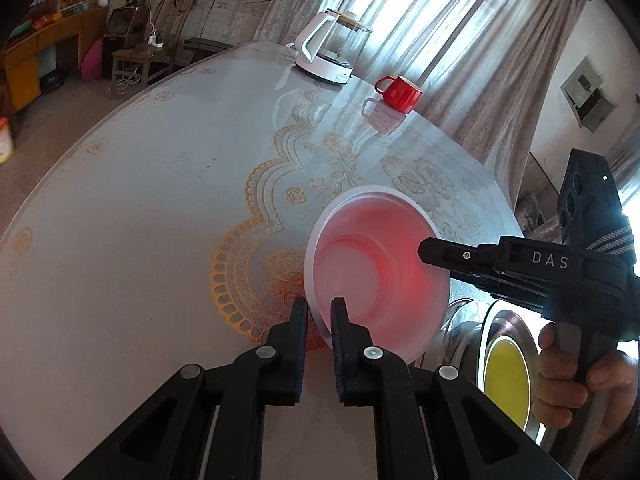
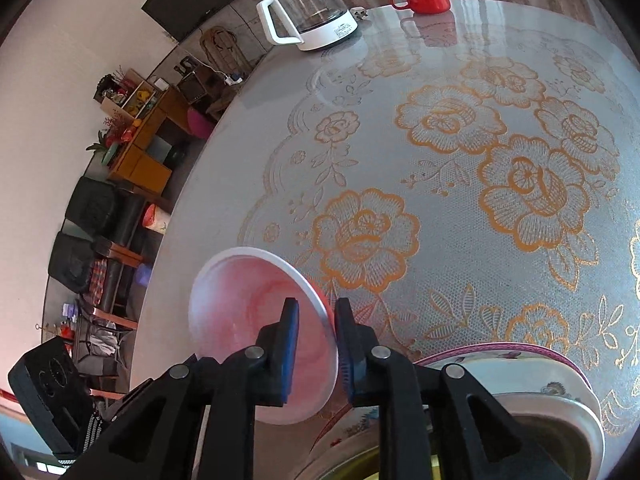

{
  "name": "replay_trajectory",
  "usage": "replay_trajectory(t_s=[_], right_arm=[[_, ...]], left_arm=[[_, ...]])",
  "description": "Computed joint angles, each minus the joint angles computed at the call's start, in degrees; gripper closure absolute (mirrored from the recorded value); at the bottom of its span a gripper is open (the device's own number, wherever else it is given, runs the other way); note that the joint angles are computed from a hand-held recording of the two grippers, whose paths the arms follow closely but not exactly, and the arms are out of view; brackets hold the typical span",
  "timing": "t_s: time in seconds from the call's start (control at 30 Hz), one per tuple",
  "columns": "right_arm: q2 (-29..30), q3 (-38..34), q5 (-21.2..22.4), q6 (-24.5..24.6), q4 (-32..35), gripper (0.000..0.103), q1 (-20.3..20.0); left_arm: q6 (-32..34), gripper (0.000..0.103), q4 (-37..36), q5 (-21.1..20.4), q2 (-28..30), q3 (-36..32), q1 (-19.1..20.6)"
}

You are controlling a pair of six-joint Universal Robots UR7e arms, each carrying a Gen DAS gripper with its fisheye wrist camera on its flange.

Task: Organize plates and bowls
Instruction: 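Carry the red-and-pink bowl with the left tool over the yellow bowl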

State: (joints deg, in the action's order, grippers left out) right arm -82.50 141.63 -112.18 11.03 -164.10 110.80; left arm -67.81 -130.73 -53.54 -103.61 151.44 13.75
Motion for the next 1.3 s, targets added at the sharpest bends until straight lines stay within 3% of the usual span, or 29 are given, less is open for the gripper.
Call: replay_trajectory(t_s=[0.07,0.27,0.33,0.4,0.73,1.07,1.3], right_arm=[[0.65,-0.37,-0.36,0.51,-0.2,0.081,0.41],[1.84,-0.27,-1.76,0.04,-1.3,0.081,1.43],[2.9,-0.2,-3.78,-0.29,-2.3,0.084,2.43],[3.49,0.09,-4.29,-0.54,-3.11,0.089,3.0],[3.99,1.94,-3.97,-0.53,-7.21,0.091,5.98],[-0.48,5.7,-1.92,1.34,-9.57,0.091,9.11],[-5.25,8.3,-1.4,2.68,-9.79,0.091,10.56]], left_arm=[[-1.74,0.082,2.07,1.6,-0.88,0.31,-1.4],[-1.82,0.082,3.25,4.27,0.2,1.04,-3.16],[-2.54,0.087,4.36,4.56,-0.02,1.29,-3.62],[-3.77,0.089,6.37,5.01,-1.02,1.64,-4.78],[-13.16,0.09,20.34,5.29,-9.96,2.02,-12.04],[-21.63,0.09,33.73,6.01,-15.94,0.24,-21.43],[-23.6,0.09,36.3,5.54,-15.61,-0.67,-25.86]])
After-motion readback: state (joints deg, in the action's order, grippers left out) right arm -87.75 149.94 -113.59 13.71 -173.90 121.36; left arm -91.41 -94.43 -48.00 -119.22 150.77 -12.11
